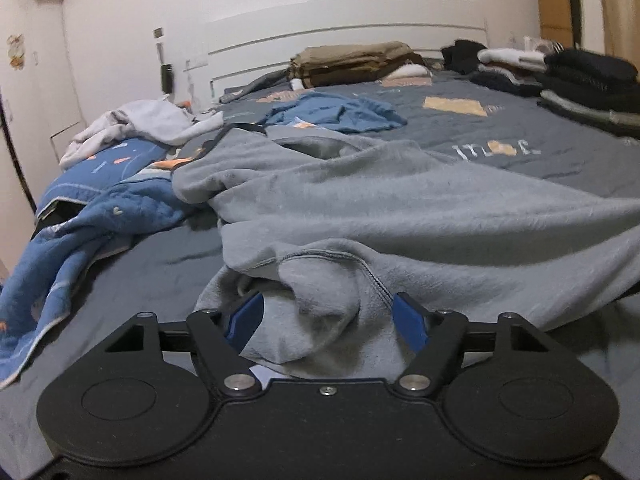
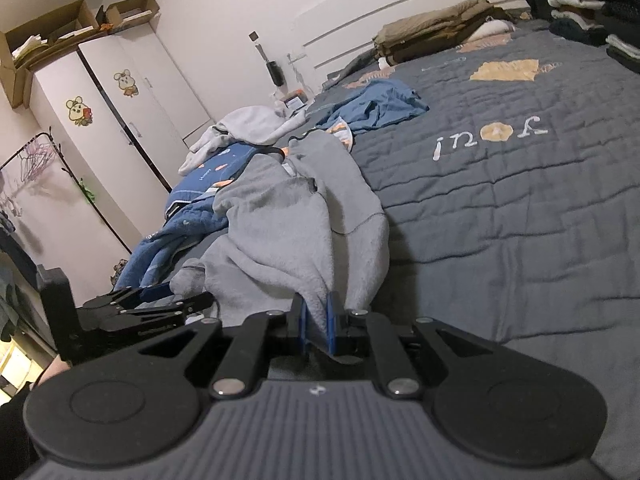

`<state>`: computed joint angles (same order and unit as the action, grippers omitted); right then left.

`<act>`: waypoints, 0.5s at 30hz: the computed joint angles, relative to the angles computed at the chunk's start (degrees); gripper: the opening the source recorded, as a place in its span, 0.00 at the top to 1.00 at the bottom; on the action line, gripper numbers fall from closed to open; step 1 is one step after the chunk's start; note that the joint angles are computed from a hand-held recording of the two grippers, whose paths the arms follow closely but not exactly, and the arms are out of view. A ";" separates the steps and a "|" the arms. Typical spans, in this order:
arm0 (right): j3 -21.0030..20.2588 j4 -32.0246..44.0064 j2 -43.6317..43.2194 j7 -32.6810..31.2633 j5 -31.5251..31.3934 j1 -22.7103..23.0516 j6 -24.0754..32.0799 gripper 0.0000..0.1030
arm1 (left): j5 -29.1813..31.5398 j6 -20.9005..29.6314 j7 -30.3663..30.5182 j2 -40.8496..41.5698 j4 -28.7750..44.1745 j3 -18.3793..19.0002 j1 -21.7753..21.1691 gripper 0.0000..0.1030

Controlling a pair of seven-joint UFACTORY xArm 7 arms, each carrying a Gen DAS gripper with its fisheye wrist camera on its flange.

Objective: Fold clothes
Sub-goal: 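Grasp the grey sweatshirt fabric with the left gripper while the right holds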

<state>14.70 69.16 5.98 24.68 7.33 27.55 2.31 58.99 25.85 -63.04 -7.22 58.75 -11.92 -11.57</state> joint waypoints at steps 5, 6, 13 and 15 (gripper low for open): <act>0.88 1.01 0.98 -1.87 2.03 -0.63 0.34 0.90 | -5.61 -2.12 3.53 2.23 0.67 1.04 -0.65 0.75; 0.83 1.12 1.09 -1.85 2.08 -0.55 0.28 0.90 | -6.30 -2.46 3.19 2.56 0.70 1.19 -0.71 0.78; 2.09 -0.07 -0.22 -5.31 6.13 -1.71 -0.38 0.90 | -9.00 -9.72 6.15 0.39 -1.48 1.70 -0.76 0.89; 1.16 -0.95 -1.57 -3.91 5.96 -1.39 -1.13 0.90 | -13.33 -14.78 9.88 -0.82 -2.77 2.01 -0.82 0.90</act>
